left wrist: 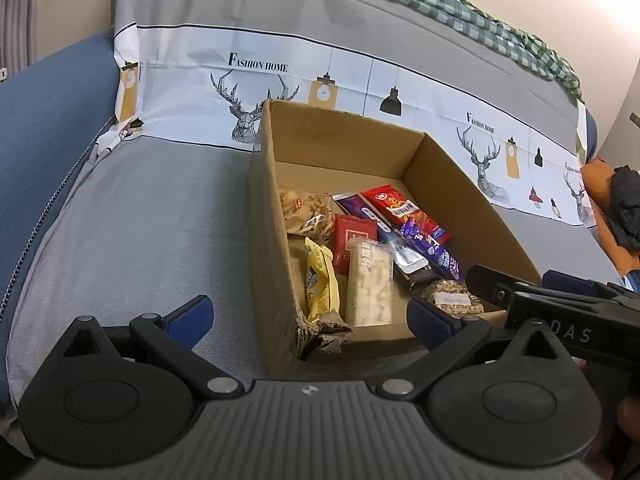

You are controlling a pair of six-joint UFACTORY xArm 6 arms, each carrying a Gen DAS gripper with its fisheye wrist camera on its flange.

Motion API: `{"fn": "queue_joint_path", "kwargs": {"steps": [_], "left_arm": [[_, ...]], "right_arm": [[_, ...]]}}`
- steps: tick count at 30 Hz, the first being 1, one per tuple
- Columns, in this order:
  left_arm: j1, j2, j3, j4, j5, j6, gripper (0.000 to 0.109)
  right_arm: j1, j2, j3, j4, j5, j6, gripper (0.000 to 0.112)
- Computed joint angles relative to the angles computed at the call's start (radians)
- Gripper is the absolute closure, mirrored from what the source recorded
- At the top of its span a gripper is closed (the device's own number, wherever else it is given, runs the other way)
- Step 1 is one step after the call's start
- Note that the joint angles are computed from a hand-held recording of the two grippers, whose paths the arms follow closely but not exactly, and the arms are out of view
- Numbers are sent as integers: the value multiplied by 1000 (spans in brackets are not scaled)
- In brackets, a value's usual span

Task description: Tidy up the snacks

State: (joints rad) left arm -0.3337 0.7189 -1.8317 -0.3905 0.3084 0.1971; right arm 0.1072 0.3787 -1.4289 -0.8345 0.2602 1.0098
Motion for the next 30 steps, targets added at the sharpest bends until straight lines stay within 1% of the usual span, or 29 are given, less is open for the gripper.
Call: {"fn": "queue_joint_path", "kwargs": {"steps": [14, 30], "left_arm": [[-1, 9, -13, -47, 3, 43, 6], [-4, 8, -7, -66, -10, 69, 6]], "right_arm": [[-2, 5, -5, 6, 2, 1, 10], [2, 5, -5, -11, 6, 17, 10]]}}
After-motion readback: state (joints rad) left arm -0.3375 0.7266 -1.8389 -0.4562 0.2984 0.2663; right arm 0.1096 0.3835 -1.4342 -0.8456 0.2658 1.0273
